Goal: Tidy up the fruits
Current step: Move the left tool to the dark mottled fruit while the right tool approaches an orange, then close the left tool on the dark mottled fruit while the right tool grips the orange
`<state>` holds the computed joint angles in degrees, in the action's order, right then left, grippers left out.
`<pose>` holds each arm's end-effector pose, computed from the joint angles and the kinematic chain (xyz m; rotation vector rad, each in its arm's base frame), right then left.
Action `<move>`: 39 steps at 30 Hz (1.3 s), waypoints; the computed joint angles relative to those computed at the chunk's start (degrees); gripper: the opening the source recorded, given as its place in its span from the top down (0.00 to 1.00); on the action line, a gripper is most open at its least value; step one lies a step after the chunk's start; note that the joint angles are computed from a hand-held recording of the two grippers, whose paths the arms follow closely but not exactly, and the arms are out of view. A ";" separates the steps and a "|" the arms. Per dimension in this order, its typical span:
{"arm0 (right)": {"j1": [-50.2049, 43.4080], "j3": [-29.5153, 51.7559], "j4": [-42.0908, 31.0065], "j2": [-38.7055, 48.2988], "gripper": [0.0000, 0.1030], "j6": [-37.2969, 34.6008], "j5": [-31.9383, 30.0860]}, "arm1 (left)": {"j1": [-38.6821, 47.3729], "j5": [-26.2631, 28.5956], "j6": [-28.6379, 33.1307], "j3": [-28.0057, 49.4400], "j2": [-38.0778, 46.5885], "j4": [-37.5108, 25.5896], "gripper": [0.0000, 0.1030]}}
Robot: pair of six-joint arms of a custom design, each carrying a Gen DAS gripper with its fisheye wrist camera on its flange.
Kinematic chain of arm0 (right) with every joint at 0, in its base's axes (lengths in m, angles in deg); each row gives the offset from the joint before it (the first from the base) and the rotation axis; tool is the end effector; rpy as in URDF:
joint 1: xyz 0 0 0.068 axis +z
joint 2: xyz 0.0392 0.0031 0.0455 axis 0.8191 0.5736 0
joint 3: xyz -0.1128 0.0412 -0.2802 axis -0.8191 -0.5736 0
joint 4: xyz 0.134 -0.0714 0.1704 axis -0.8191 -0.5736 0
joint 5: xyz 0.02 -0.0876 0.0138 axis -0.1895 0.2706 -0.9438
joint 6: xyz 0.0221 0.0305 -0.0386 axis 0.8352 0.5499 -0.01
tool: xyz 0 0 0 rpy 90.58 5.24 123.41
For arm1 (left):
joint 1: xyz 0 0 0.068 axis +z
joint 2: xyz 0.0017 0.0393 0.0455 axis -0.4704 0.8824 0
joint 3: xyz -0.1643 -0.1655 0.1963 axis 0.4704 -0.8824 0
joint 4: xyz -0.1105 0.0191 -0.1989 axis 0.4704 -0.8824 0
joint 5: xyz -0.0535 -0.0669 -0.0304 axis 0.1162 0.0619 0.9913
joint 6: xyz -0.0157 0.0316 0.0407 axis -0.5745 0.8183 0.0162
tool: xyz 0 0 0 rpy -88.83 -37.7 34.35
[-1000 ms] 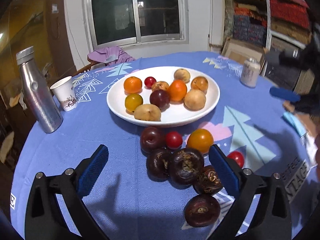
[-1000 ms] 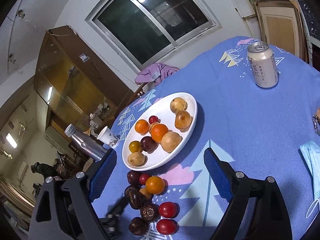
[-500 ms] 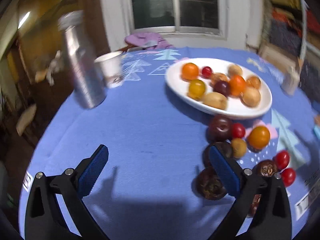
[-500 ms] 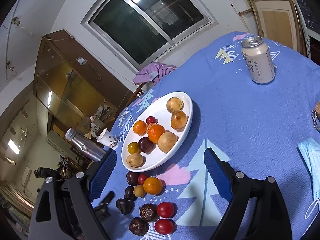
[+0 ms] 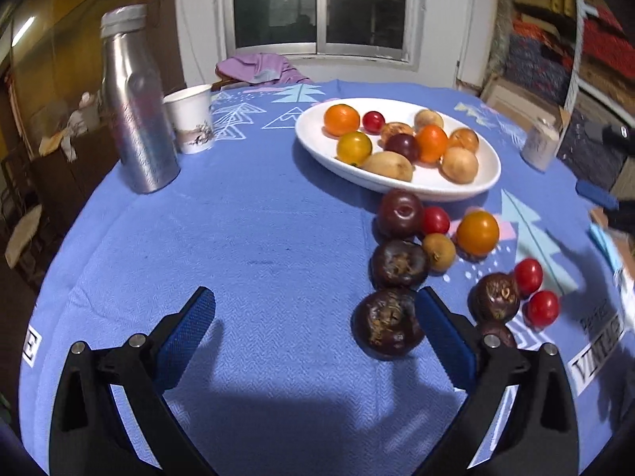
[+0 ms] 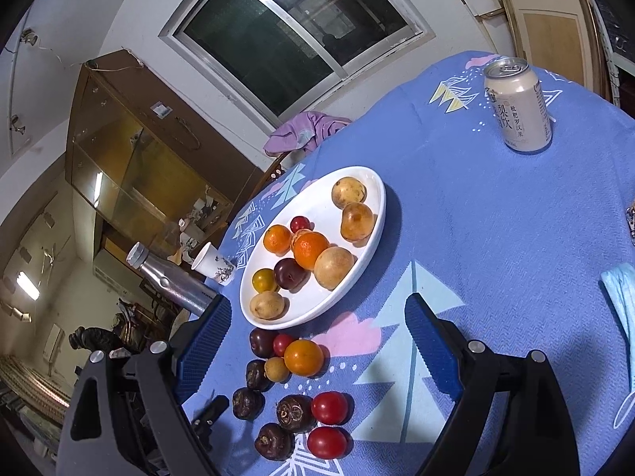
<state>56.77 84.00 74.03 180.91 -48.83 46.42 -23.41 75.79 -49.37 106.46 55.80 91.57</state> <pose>0.3494 0.0346 0.1697 -0.0866 2.2729 1.0053 0.2305 0.0233 0.1359 -0.2502 2.3458 0.1478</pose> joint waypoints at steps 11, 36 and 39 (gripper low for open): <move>0.47 0.55 -1.49 0.18 0.12 -0.66 0.12 | -4.33 -2.26 1.71 1.60 3.04 -1.63 0.04; 8.56 3.66 -11.78 1.63 0.18 -14.46 5.69 | 3.15 2.49 -1.87 7.03 8.09 -8.76 0.04; 9.91 3.86 -12.17 2.57 0.28 -15.67 6.35 | 3.19 2.40 -1.86 7.15 8.11 -8.85 0.04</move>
<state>66.68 87.86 61.86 183.48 -64.50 52.76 -20.22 78.19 -51.23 113.61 63.91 82.72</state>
